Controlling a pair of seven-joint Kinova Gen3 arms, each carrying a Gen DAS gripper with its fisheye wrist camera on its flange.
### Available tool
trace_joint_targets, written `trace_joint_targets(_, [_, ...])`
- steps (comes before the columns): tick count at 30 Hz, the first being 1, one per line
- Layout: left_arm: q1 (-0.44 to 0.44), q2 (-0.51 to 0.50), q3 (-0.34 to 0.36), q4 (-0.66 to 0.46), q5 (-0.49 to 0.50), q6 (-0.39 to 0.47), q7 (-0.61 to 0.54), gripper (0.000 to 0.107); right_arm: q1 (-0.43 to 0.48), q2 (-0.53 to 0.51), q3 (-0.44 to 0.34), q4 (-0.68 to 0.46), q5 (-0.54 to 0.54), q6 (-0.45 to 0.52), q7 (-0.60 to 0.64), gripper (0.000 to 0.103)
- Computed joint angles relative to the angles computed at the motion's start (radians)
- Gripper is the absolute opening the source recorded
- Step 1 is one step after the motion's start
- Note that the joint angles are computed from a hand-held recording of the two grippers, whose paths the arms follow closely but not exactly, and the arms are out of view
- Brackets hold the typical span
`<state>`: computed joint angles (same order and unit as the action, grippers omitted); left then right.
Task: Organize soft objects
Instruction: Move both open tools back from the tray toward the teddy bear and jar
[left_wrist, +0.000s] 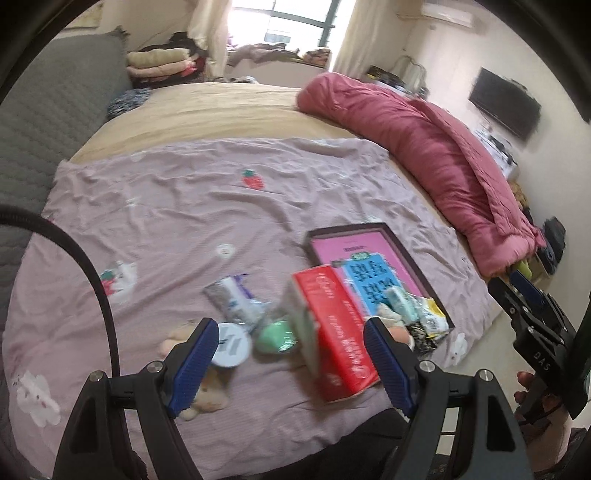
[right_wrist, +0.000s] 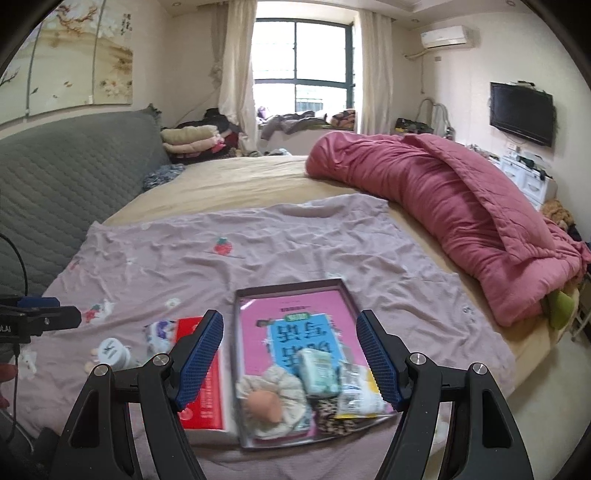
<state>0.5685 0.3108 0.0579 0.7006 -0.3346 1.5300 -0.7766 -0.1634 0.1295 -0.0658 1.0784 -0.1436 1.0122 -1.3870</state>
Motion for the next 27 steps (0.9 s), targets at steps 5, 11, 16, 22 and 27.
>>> trace_joint_targets(5, [-0.047,-0.103,-0.001,0.142,-0.012,-0.04,0.048,0.08,-0.039,0.003,-0.023,-0.019,0.005,0.016,0.004,0.076])
trace_joint_targets(11, [-0.129,-0.198,0.029,0.275,-0.019,-0.074,0.096,0.08,-0.083,0.006,-0.048,-0.033,-0.013,0.037,0.031,0.076])
trace_joint_targets(16, [-0.208,-0.271,0.056,0.395,0.011,-0.104,0.125,0.08,-0.118,0.005,-0.063,-0.026,-0.018,0.046,0.068,0.076])
trace_joint_targets(22, [-0.286,-0.306,0.073,0.501,0.083,-0.141,0.124,0.08,-0.172,0.012,-0.081,0.0,0.024,0.063,0.134,0.076])
trace_joint_targets(27, [-0.334,-0.31,0.067,0.573,0.159,-0.184,0.1,0.08,-0.202,0.016,-0.095,0.046,0.036,0.059,0.224,0.076])
